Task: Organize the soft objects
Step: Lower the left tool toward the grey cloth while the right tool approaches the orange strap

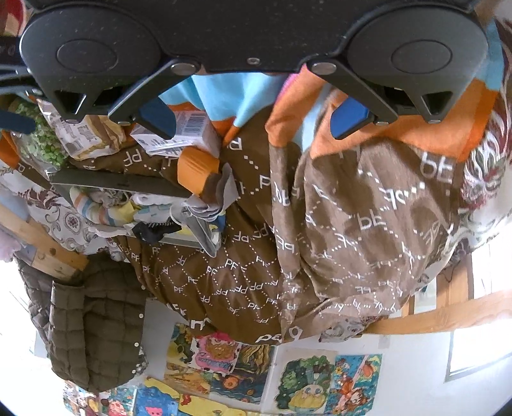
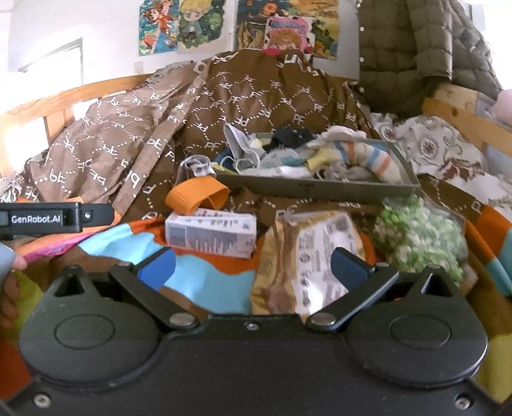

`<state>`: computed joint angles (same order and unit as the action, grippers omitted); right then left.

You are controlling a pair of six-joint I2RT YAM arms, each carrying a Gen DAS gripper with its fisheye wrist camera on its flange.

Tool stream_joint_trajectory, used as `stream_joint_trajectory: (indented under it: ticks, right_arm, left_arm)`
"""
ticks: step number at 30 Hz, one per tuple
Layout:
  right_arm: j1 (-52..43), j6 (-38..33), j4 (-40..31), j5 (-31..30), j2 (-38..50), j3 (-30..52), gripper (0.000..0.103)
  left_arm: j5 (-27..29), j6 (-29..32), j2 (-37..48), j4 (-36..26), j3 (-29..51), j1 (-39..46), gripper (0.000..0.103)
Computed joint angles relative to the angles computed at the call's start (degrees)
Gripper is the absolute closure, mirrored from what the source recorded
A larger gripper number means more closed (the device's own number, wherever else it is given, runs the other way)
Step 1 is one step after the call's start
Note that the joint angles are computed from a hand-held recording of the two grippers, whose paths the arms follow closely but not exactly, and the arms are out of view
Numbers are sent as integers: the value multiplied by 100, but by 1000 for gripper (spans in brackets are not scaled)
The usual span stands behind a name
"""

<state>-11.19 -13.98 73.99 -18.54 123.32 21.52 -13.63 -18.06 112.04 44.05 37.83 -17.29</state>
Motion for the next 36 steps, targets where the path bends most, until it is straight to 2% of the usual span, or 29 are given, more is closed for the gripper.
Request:
stream_joint_trajectory:
  ticks: [9, 18, 27, 32, 36]
  right_arm:
    - [469, -88, -394, 148, 227, 811, 1]
    - [640, -444, -1008, 23, 497, 1833, 1]
    - [804, -980, -1901, -270, 852, 3148, 1]
    - [918, -1203, -2201, -473, 1201, 3645, 1]
    - [1006, -1412, -2481, -687, 1415, 3943, 1]
  left_arm:
    - [321, 547, -19, 115, -15, 345, 1]
    - [853, 988, 182, -227, 511, 631, 1]
    - [1597, 982, 780, -1195, 2059, 1043, 1]
    - [2025, 818, 1377, -2095, 3337, 1117, 1]
    - [2282, 631, 1883, -2566, 4184, 1104, 1]
